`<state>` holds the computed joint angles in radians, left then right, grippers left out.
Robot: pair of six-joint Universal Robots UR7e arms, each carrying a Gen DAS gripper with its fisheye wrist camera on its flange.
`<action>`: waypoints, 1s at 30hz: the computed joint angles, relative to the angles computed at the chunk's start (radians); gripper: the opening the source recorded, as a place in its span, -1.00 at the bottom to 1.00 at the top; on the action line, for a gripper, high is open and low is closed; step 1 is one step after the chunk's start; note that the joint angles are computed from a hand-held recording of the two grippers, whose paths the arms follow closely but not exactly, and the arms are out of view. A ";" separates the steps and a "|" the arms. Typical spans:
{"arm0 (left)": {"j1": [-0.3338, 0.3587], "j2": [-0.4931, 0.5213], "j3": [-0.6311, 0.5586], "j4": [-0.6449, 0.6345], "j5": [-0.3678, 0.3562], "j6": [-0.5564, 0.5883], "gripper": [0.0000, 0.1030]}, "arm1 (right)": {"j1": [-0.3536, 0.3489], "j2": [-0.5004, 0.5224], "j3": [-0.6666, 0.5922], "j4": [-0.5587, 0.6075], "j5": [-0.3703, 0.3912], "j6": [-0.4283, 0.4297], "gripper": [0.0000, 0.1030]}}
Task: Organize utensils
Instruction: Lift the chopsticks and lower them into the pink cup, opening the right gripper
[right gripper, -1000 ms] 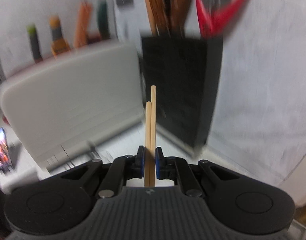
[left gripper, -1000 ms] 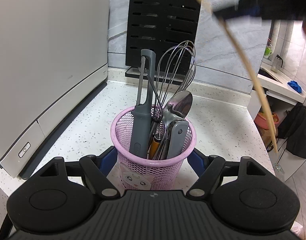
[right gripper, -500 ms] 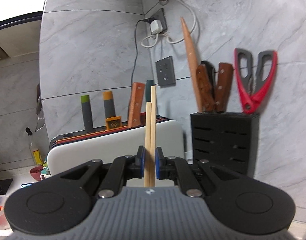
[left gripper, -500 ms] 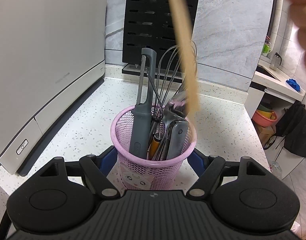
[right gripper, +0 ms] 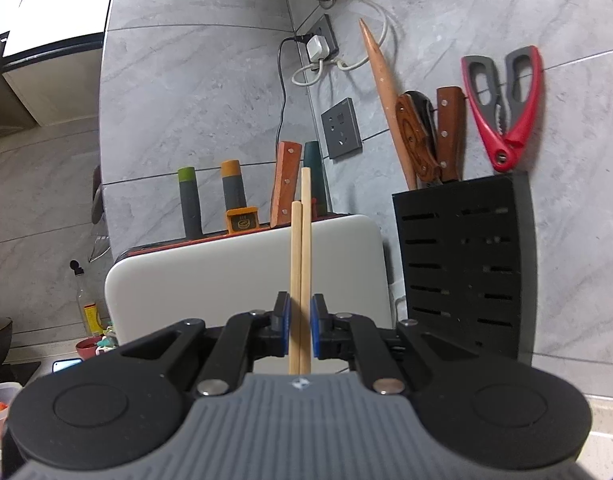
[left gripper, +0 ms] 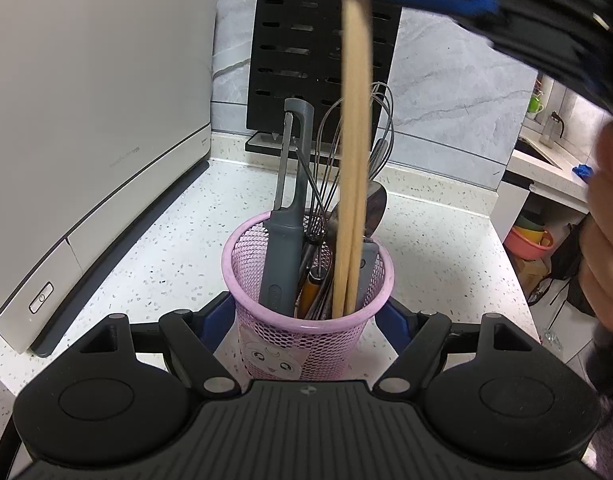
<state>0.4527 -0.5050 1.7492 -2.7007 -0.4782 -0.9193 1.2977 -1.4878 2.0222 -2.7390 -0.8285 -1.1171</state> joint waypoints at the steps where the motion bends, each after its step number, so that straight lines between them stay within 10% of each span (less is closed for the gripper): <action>1: 0.001 0.000 0.000 -0.003 0.001 0.002 0.72 | -0.009 -0.011 0.003 0.023 0.006 -0.016 -0.86; 7: 0.013 0.010 -0.017 -0.013 0.010 0.042 0.72 | -0.037 -0.045 -0.004 0.159 -0.061 -0.118 -0.86; 22: 0.038 0.043 -0.049 -0.100 0.019 0.145 0.72 | 0.026 -0.005 -0.094 0.148 -0.303 0.009 -0.76; 30: 0.038 0.039 -0.049 -0.096 0.014 0.155 0.72 | 0.052 0.002 -0.133 0.227 -0.434 0.034 -0.30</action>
<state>0.4905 -0.4659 1.6997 -2.7966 -0.4639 -0.7641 1.3492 -1.4854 1.8895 -2.5119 -1.2625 -1.0827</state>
